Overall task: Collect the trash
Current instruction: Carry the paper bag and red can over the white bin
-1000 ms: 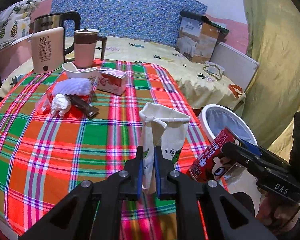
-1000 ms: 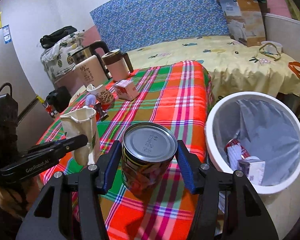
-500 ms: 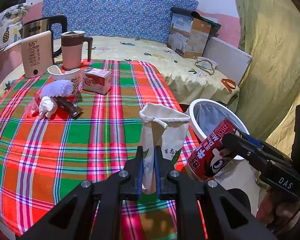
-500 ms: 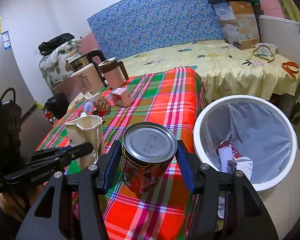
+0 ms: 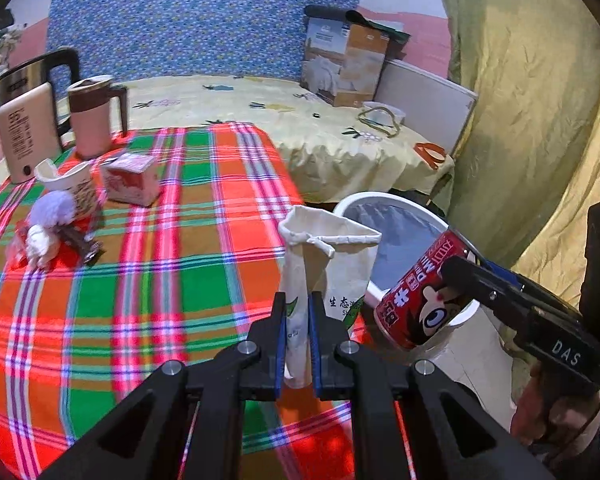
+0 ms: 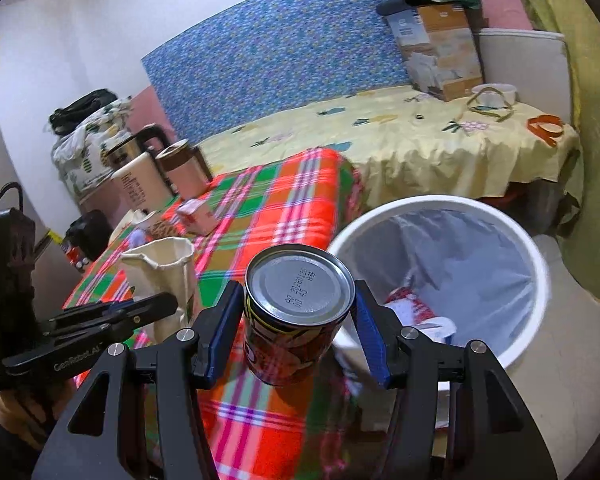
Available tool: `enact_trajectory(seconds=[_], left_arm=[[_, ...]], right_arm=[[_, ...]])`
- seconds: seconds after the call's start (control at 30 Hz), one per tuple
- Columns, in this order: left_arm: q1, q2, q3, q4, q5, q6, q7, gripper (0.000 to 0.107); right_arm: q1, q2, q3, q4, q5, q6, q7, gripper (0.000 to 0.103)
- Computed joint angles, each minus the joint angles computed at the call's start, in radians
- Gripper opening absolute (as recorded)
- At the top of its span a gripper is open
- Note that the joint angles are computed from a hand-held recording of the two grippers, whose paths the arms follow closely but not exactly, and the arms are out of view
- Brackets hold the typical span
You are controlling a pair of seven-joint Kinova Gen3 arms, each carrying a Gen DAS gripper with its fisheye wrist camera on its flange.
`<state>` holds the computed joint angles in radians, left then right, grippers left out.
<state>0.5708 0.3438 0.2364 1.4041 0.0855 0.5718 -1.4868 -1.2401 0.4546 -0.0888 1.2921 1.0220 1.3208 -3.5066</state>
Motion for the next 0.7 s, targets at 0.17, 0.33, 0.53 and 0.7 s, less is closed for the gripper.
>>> enact_trajectory(seconds=[0.17, 0.33, 0.53, 0.7], left_arm=[[0.027, 0.039, 0.007, -0.066, -0.008, 0.03, -0.007, 0.01], [0.057, 0.081, 0.008, -0.139, -0.015, 0.062, -0.018, 0.01], [0.086, 0.136, 0.015, -0.235, -0.009, 0.093, -0.047, 0.01], [0.105, 0.189, 0.02, -0.318, 0.008, 0.126, -0.082, 0.01]], right_arm=[[-0.008, -0.025, -0.002, 0.041, 0.004, 0.056, -0.059, 0.056], [0.0, -0.044, -0.022, 0.075, 0.007, 0.099, -0.108, 0.056], [0.016, -0.061, -0.044, 0.112, 0.009, 0.137, -0.161, 0.056], [0.034, -0.072, -0.06, 0.141, 0.003, 0.147, -0.191, 0.056]])
